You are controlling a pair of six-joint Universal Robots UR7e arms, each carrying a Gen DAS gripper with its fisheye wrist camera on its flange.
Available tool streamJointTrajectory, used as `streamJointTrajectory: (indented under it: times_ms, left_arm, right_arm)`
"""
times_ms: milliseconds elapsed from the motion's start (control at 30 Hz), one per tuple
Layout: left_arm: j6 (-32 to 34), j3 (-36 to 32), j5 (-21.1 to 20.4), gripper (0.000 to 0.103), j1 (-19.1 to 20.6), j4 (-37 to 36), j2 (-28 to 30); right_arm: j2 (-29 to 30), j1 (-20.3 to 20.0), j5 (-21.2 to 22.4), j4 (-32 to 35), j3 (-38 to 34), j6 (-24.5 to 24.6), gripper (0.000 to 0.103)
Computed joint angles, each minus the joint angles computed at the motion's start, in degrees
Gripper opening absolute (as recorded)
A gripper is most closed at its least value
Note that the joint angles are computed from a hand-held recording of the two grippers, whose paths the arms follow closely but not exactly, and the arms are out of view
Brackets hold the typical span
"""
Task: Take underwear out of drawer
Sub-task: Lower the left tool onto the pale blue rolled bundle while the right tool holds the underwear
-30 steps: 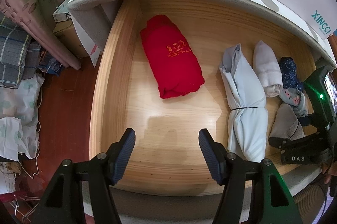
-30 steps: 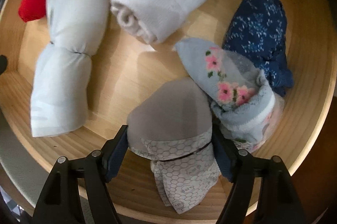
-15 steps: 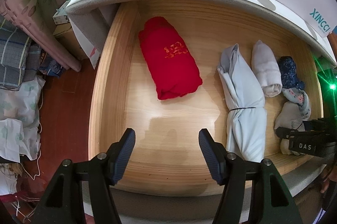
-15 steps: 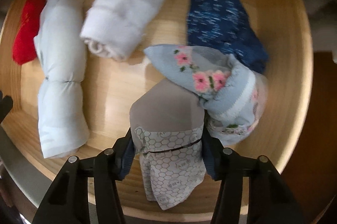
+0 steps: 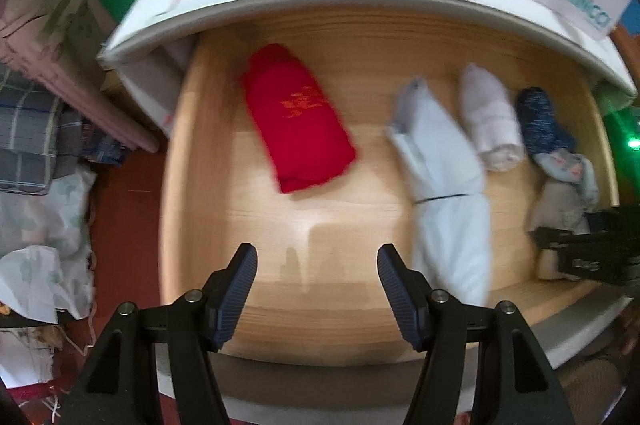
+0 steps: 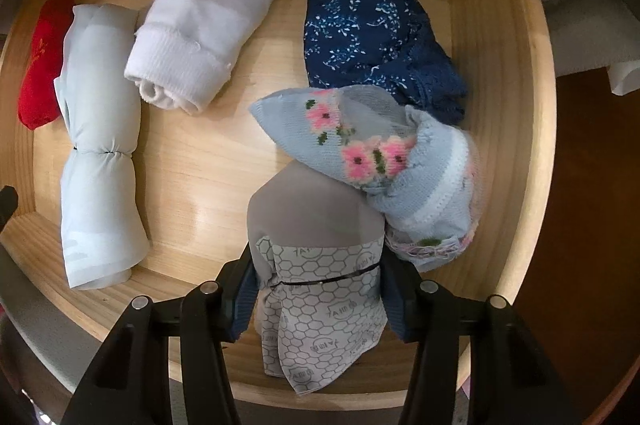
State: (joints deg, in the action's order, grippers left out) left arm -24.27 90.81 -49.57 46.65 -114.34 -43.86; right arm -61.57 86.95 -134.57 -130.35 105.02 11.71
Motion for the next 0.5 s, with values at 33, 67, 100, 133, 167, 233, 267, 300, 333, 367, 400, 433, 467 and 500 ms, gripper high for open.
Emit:
streamJointTrajectory:
  times_ms: [33, 67, 100, 133, 167, 233, 267, 300, 333, 367, 400, 433, 467, 500]
  left_arm:
    - [0.1, -0.6, -1.1, 0.064, -0.3, -0.1, 0.5]
    - [0.2, -0.9, -1.7, 0.064, -0.5, -0.4, 0.8]
    - [0.3, -1.3, -2.5, 0.064, -0.7, -0.9, 1.2]
    - [0.0, -1.9, -3.0, 0.064, -1.0, -1.0, 1.7]
    - [-0.1, -2.5, -3.3, 0.064, -1.3, -1.2, 2.4]
    - [-0.3, -4.1, -4.0, 0.064, -1.7, -1.0, 3.9]
    - [-0.5, -4.7, -4.3, 0.064, -1.8, -0.8, 4.4]
    - [-0.6, -5.8, -5.1, 0.064, -1.8, -0.1, 5.3]
    - [-0.7, -6.5, -6.1, 0.064, -1.7, 0.4, 6.0]
    - [-1.5, -7.7, -7.0, 0.064, -1.5, 1.4, 6.9]
    - [-2.6, -8.7, -7.3, 0.064, -1.5, 2.4, 7.8]
    - [-3.2, -9.3, -7.5, 0.064, -1.4, 2.9, 8.5]
    - [-3.8, -9.8, -7.5, 0.064, -1.2, 3.3, 9.0]
    - [-4.4, -10.3, -7.4, 0.064, -1.2, 4.0, 9.6]
  right_arm:
    - [0.0, 0.1, 0.0, 0.0, 0.1, 0.0, 0.049]
    - [0.0, 0.2, 0.0, -0.5, 0.6, -0.2, 0.049]
    - [-0.7, 0.7, -0.1, -0.7, 1.9, 0.3, 0.049]
    - [-0.8, 0.8, -0.2, -0.8, 2.2, 0.0, 0.049]
    - [-1.3, 1.8, -0.1, 0.2, 2.7, 1.1, 0.049]
    - [-0.6, 3.5, 0.1, 3.5, 0.2, 3.3, 0.049]
    - [-0.7, 3.6, 0.2, 3.1, 0.6, 3.2, 0.049]
    - [-0.7, 3.6, 0.3, 2.8, 0.8, 3.1, 0.049]
    - [-0.8, 3.6, 0.4, 2.5, 1.1, 2.9, 0.049]
    - [-1.0, 3.6, 0.5, 2.3, 1.3, 2.7, 0.049]
    - [-1.6, 3.5, 0.7, 2.9, 1.1, 2.5, 0.049]
    - [-1.9, 3.6, 0.8, 2.8, 1.3, 2.4, 0.049]
    - [-2.2, 3.6, 1.0, 2.8, 1.4, 2.3, 0.049]
    - [-2.4, 3.6, 1.1, 2.8, 1.6, 2.3, 0.049]
